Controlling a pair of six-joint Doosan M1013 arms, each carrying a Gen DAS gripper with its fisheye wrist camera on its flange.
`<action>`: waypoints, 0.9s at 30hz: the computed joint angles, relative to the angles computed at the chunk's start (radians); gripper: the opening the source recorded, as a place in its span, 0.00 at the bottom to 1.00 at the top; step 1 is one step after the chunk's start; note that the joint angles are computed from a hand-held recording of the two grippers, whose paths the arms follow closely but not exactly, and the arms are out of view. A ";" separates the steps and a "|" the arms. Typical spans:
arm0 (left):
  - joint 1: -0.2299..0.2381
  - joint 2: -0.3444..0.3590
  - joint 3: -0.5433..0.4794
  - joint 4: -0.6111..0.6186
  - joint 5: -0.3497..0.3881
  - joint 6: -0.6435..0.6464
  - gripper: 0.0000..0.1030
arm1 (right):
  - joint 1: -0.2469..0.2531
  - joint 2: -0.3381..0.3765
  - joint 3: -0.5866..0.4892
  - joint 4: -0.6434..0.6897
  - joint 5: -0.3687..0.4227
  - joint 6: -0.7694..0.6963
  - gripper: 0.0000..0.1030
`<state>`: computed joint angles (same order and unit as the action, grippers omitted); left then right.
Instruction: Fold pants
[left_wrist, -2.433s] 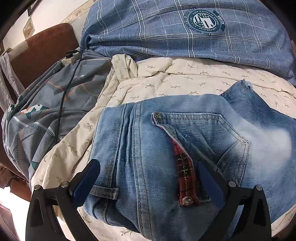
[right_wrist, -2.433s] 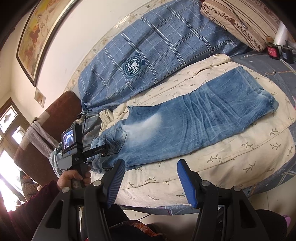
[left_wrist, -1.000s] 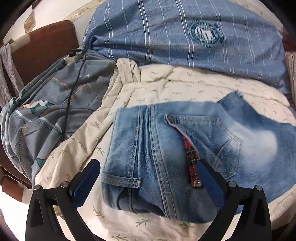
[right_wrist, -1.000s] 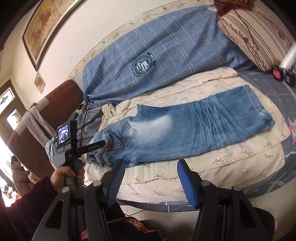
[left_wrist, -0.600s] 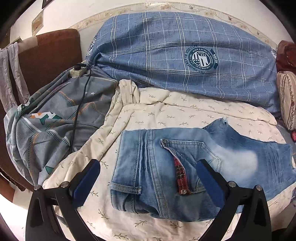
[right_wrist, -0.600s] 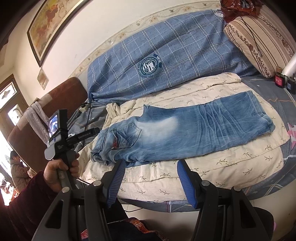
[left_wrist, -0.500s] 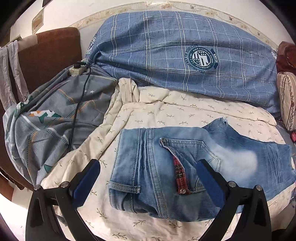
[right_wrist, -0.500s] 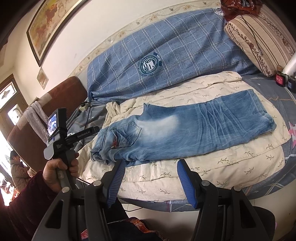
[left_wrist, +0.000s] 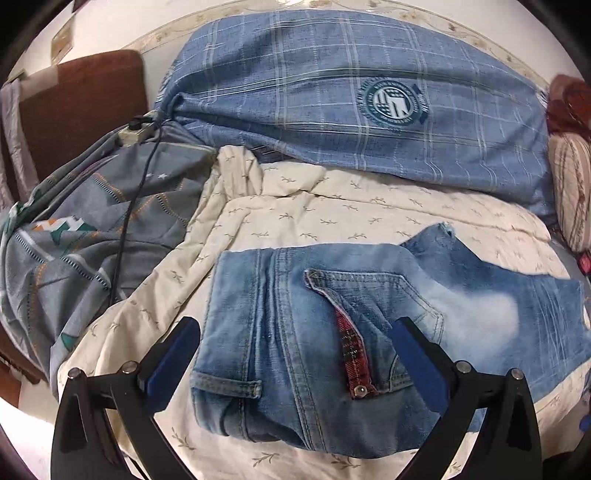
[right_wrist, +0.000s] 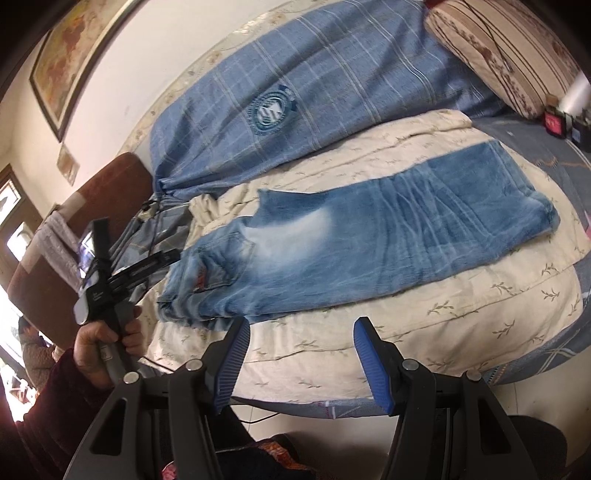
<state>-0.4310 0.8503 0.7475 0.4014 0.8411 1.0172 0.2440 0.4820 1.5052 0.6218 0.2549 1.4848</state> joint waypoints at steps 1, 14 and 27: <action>-0.001 0.004 -0.005 0.000 0.005 0.019 1.00 | -0.006 0.004 -0.001 0.006 -0.001 -0.001 0.60; 0.017 0.101 -0.112 -0.087 0.076 0.195 1.00 | -0.084 0.114 -0.146 -0.452 0.058 0.497 0.60; 0.031 -0.035 0.088 -0.046 -0.048 0.133 1.00 | -0.094 0.131 -0.157 -0.481 0.001 0.444 0.76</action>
